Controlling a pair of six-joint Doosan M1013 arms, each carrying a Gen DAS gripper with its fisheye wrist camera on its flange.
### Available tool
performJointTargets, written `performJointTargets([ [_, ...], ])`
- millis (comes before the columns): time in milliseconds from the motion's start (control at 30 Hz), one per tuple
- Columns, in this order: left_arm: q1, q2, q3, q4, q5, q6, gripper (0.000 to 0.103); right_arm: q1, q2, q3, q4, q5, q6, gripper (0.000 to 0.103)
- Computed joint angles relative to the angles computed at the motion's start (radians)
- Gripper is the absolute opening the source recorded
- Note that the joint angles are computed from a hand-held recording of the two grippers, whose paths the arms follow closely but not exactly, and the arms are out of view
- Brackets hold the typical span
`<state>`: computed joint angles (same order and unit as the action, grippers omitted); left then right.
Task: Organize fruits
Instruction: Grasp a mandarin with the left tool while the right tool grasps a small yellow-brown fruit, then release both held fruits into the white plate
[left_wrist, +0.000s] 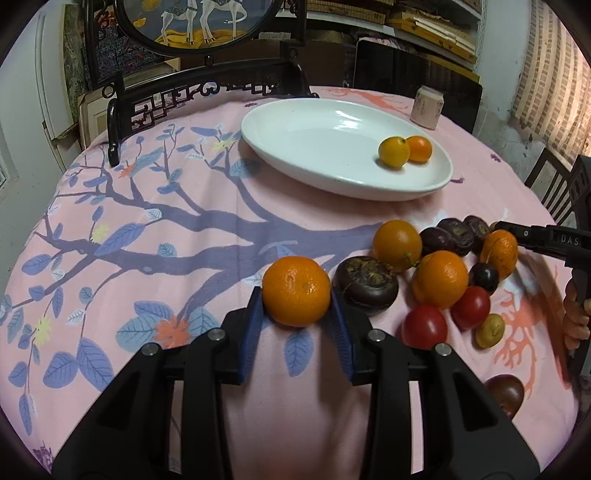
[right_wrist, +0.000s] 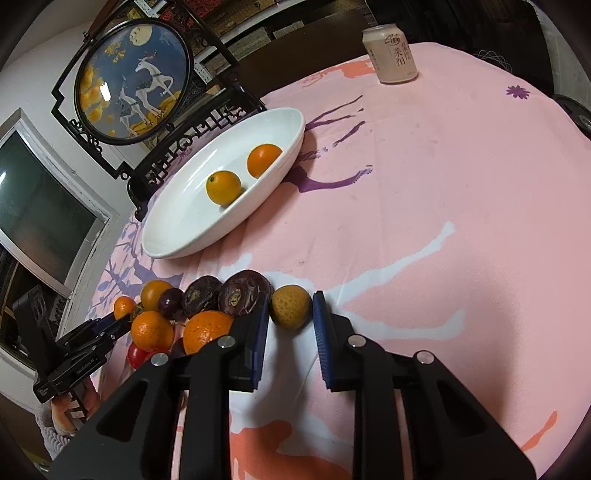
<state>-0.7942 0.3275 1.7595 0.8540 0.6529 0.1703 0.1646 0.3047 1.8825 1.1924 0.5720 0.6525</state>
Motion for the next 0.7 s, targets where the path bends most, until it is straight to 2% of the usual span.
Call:
performJointTargets([
  [100,-0.008,-0.012,0.002,0.06,0.008,-0.066,0.036,-0.007,-0.021,0.02,0.102,-0.029,-0.087,0.024],
  [200,-0.007,-0.004,-0.035,0.08,0.03,-0.046,0.036,-0.002,-0.03,0.008,0.147,-0.035,-0.129,0.024],
  [433,0.034,0.083,-0.189,-0.003,0.031,0.117,0.036,0.065,0.019,-0.116,0.03,-0.039,-0.027,0.024],
  [533,0.054,0.117,-0.232,-0.054,0.037,0.167,0.037,0.098,0.053,-0.164,-0.053,-0.065,0.025,0.025],
  [600,0.062,0.129,-0.244,-0.071,0.033,0.177,0.038,0.102,0.072,-0.182,-0.05,-0.052,0.013,0.025],
  [667,0.066,0.131,-0.239,-0.057,0.015,0.151,0.054,0.094,0.082,-0.185,-0.007,-0.035,-0.008,0.039],
  [700,0.066,0.131,-0.236,-0.048,0.012,0.14,0.062,0.088,0.083,-0.181,0.024,-0.032,-0.021,0.049],
])
